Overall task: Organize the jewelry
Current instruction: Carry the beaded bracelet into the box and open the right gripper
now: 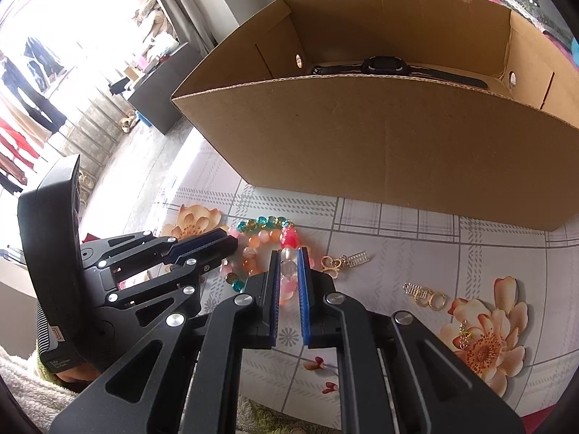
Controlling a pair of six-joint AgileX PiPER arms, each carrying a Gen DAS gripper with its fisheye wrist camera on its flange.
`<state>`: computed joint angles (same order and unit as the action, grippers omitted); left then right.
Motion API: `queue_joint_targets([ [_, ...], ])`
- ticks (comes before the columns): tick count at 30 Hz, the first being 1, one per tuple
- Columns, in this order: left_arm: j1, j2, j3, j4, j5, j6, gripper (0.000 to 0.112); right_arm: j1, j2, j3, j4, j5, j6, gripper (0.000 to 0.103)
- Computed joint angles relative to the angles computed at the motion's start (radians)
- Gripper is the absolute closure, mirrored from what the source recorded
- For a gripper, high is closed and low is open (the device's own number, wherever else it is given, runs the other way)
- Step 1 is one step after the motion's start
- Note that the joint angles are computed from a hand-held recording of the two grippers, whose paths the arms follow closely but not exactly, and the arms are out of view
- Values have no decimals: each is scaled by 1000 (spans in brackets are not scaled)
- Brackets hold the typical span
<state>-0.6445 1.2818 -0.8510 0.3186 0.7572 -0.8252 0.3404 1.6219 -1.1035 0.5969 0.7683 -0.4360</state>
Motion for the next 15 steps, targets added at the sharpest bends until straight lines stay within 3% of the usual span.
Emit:
queue_joint_targets([
  [4,2,-59,15,9,-5,-16,104,-25,-7,5,48,1,-50,94],
  [8,-36,-127,-9,60,43,-59,104,-58,-44,4,102,16,-112,94],
  [15,-117,-223,-151,116,149,-50,104,-145,-143,-43,190,124,-209,94],
])
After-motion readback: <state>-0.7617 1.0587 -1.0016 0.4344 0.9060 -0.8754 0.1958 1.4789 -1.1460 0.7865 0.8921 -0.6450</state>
